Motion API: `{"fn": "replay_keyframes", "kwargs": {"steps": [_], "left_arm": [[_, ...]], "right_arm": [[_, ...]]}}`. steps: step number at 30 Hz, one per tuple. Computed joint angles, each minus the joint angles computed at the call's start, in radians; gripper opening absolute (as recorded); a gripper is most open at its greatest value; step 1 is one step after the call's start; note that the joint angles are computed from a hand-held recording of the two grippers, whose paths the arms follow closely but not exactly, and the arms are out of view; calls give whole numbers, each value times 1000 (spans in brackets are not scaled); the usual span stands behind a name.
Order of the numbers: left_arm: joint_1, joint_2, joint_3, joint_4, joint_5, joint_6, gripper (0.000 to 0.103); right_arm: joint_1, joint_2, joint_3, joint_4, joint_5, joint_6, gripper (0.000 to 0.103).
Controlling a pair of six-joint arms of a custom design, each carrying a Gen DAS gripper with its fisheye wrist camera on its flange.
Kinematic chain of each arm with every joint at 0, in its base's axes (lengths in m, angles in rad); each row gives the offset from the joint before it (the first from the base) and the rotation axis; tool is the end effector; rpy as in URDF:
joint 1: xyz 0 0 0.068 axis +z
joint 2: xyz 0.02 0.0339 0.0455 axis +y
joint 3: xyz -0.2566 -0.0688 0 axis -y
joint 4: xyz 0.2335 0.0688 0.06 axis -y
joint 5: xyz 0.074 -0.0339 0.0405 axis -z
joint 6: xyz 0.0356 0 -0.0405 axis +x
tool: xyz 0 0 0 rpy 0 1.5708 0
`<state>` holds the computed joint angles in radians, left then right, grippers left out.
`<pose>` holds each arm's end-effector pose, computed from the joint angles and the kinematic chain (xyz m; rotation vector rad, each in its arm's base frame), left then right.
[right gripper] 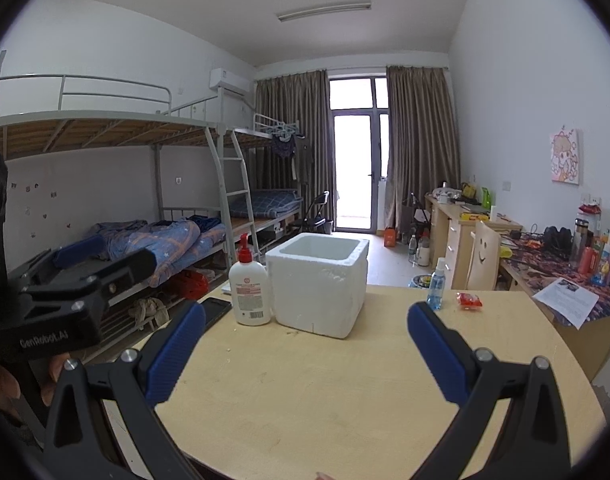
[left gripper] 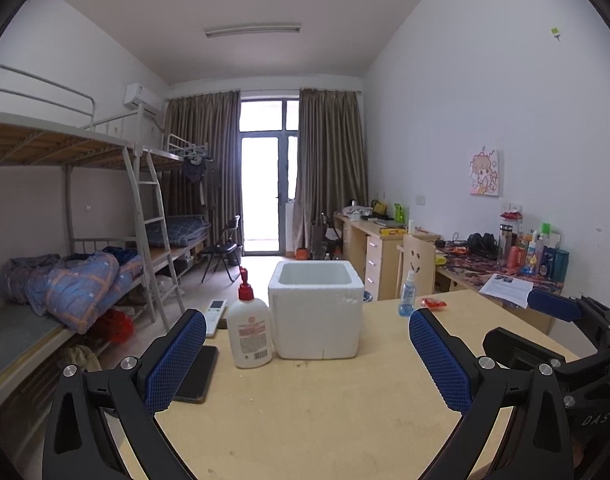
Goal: Organize soft objects
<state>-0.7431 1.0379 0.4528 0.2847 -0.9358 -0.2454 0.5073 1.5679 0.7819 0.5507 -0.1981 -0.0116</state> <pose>0.1728 -0.1198 0.2274 -0.1881 1.7397 0.1561 0.2873 0.1677 0.2219 -0.6073 1.7298 0.5297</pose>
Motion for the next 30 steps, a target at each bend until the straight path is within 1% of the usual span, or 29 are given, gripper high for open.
{"fn": "replay_keyframes", "kwargs": {"steps": [3, 6, 9, 13, 15, 18, 19, 24, 27, 30], "left_arm": [[-29, 8, -22, 26, -43, 0, 102], [-46, 6, -50, 56, -36, 11, 102], [-64, -3, -69, 76, -52, 11, 102], [-95, -15, -120, 139, -78, -2, 102], [-105, -12, -136, 159, -81, -2, 102], [-127, 7, -160, 210, -106, 7, 102], [-135, 15, -174, 244, -115, 14, 102], [-137, 50, -204, 334, -109, 35, 102], [-147, 88, -228, 427, -137, 60, 102], [-134, 98, -243, 457, -118, 47, 102]], "right_arm": [[3, -7, -21, 17, 2, -3, 103], [12, -12, -38, 34, 15, -7, 103], [15, -13, -58, 68, 28, -4, 103], [9, 1, -74, 104, 22, -9, 103], [15, 15, -80, 123, 37, -14, 103], [27, 29, -93, 152, 57, -17, 103], [29, 36, -97, 164, 63, -16, 103], [25, 56, -122, 213, 75, -12, 103], [16, 65, -126, 219, 60, -10, 103], [10, 80, -137, 242, 46, -3, 103]]}}
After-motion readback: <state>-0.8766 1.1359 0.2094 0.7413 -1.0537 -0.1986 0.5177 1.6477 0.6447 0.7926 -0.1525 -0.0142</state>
